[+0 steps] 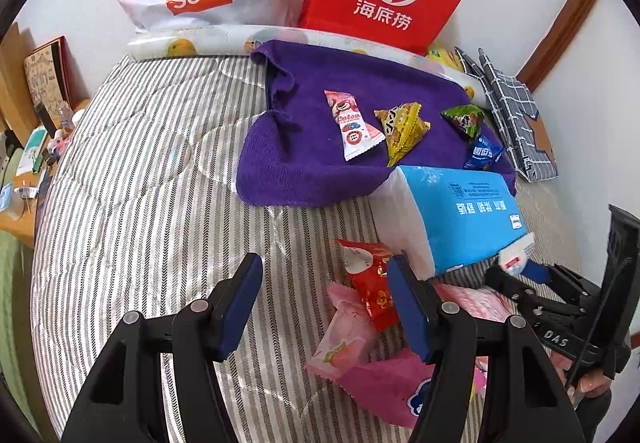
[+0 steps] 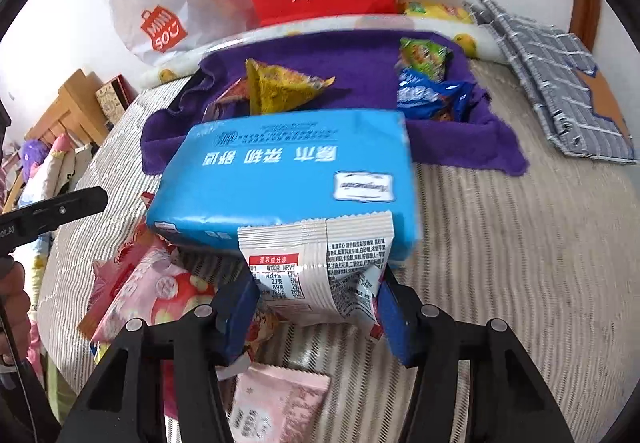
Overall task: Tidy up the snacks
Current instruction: 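Grasp the white snack packet with the right tool, then grasp the pink-yellow snack bag with the left tool while the right tool holds the white packet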
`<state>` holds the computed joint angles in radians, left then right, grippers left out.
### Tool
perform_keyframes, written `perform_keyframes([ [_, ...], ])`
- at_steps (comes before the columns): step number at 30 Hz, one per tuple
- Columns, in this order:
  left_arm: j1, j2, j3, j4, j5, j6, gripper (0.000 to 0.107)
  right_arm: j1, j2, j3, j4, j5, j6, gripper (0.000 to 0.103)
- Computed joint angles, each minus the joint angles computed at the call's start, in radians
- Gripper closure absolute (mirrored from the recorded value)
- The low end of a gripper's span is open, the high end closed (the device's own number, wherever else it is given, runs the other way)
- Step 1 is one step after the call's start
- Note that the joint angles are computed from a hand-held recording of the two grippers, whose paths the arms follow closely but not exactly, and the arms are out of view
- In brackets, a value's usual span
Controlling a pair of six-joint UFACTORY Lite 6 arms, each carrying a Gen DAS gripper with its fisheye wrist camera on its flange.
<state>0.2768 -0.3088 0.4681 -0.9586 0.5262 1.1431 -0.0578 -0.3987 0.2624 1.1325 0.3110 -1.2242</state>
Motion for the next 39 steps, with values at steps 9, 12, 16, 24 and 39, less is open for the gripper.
perform_keyframes([
  [9,-0.017,-0.091,-0.051,0.008,0.020,-0.045,0.043,-0.482,-0.248,-0.068,-0.361,0.278,0.025,0.050],
  [12,-0.051,-0.109,-0.061,0.016,0.009,-0.082,0.043,-0.552,-0.172,-0.074,-0.310,0.271,-0.087,0.048],
  [16,-0.094,-0.134,-0.070,0.055,-0.010,-0.138,0.043,-0.493,-0.089,-0.113,-0.106,0.134,-0.265,0.048],
  [24,-0.085,-0.118,-0.068,0.089,-0.033,-0.157,0.043,-0.426,0.025,-0.120,0.265,0.038,-0.600,0.053],
  [39,-0.111,-0.294,-0.170,0.146,0.094,-0.218,0.038,-0.537,-0.236,-0.211,-0.034,0.166,-0.325,0.060],
])
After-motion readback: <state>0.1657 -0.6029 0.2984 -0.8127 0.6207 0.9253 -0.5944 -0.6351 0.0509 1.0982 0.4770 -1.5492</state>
